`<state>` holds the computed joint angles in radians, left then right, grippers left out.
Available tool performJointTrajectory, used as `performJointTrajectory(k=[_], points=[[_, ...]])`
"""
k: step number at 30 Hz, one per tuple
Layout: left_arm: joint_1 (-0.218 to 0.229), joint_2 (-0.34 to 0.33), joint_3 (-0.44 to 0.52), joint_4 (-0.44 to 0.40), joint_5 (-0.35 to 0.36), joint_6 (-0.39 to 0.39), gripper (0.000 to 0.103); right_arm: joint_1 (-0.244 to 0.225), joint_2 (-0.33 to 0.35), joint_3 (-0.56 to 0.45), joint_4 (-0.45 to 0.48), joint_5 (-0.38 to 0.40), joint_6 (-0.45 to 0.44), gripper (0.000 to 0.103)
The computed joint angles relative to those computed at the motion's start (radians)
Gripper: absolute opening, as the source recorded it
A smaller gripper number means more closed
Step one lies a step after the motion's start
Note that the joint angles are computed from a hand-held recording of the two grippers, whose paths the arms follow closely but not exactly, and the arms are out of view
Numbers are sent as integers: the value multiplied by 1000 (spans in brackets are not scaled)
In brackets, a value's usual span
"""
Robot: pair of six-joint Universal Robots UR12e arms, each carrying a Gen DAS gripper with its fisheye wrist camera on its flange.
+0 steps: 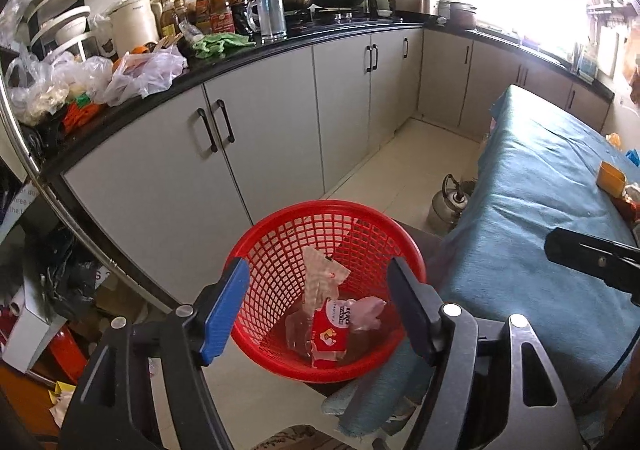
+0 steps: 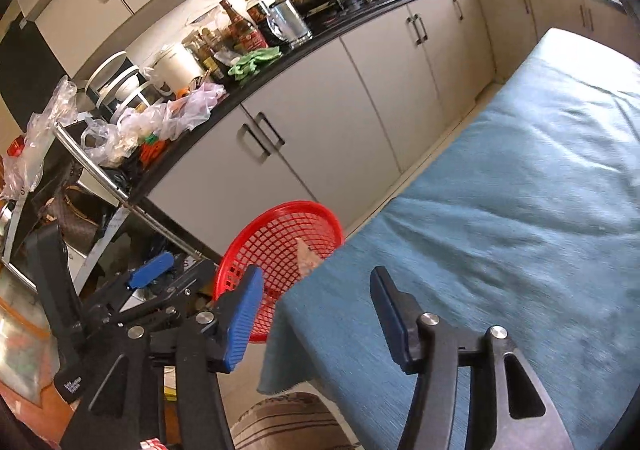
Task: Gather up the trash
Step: 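Move both open tools back over the table toward the remaining items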
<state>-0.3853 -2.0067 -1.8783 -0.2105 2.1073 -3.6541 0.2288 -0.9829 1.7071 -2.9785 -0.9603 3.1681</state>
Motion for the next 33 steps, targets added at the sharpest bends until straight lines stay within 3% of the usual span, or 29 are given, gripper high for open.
performJointTrajectory(k=[18,25,33], points=[[-86,-47,104,-69,44,103,71,-92,-63,145,-169,-20,114,70],[-106,-63,139,-84,7,140,71,-133,-77,193,-232,-29,163,73],[-135,-91,186,-109,23,187,71,-185,-86,243,-306,-31,231,74]])
